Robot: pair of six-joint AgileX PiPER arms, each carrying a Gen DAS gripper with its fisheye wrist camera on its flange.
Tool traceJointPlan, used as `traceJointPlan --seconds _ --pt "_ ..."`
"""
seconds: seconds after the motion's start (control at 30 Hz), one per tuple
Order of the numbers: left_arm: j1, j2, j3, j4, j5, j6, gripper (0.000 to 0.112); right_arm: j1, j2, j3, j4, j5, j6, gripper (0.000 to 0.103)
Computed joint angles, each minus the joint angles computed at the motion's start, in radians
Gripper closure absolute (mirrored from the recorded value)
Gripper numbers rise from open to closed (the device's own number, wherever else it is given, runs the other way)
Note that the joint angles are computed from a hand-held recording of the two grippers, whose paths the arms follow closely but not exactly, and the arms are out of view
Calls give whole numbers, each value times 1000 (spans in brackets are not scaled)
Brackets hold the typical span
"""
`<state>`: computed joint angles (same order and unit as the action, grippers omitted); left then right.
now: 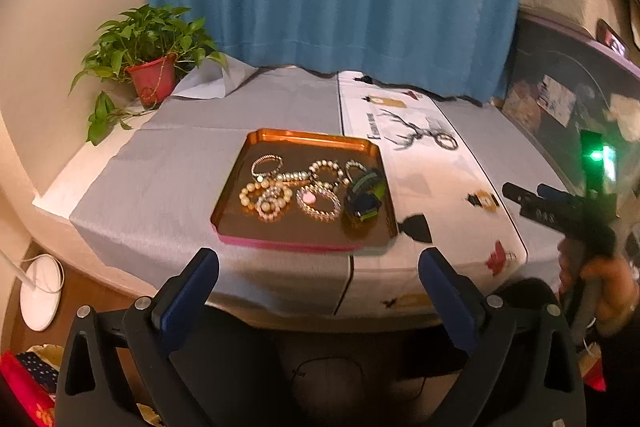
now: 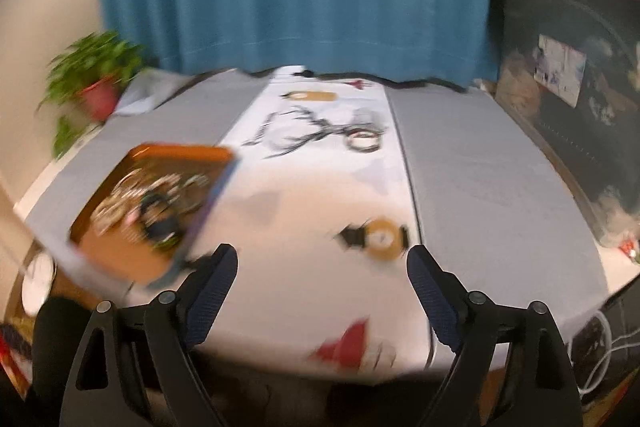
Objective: Organize jewelry
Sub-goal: 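Move the open right tool over the silver bangle on the runner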
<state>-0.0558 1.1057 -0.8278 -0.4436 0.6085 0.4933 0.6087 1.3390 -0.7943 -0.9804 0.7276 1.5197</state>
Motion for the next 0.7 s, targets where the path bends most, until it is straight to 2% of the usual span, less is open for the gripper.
traceJointPlan --seconds 0.1,0.17,0.27,0.37,0.5,0.7 --pt "-20 59 -38 52 -41 -62 13 -245 105 -52 55 -200 -134 16" --pt "-34 99 -66 93 -63 -108 13 -357 197 -116 96 -289 -212 16" --pt "-55 176 -119 161 -89 -184 12 -464 363 -258 200 -355 -374 16" --pt "-72 267 -189 221 -96 -254 12 -523 535 -440 332 -343 -553 16" --pt "-95 347 -252 283 -101 -327 12 -557 735 -686 501 -267 -775 16" --pt "-115 428 -311 330 -108 -373 12 -580 884 -913 574 -187 -872 12"
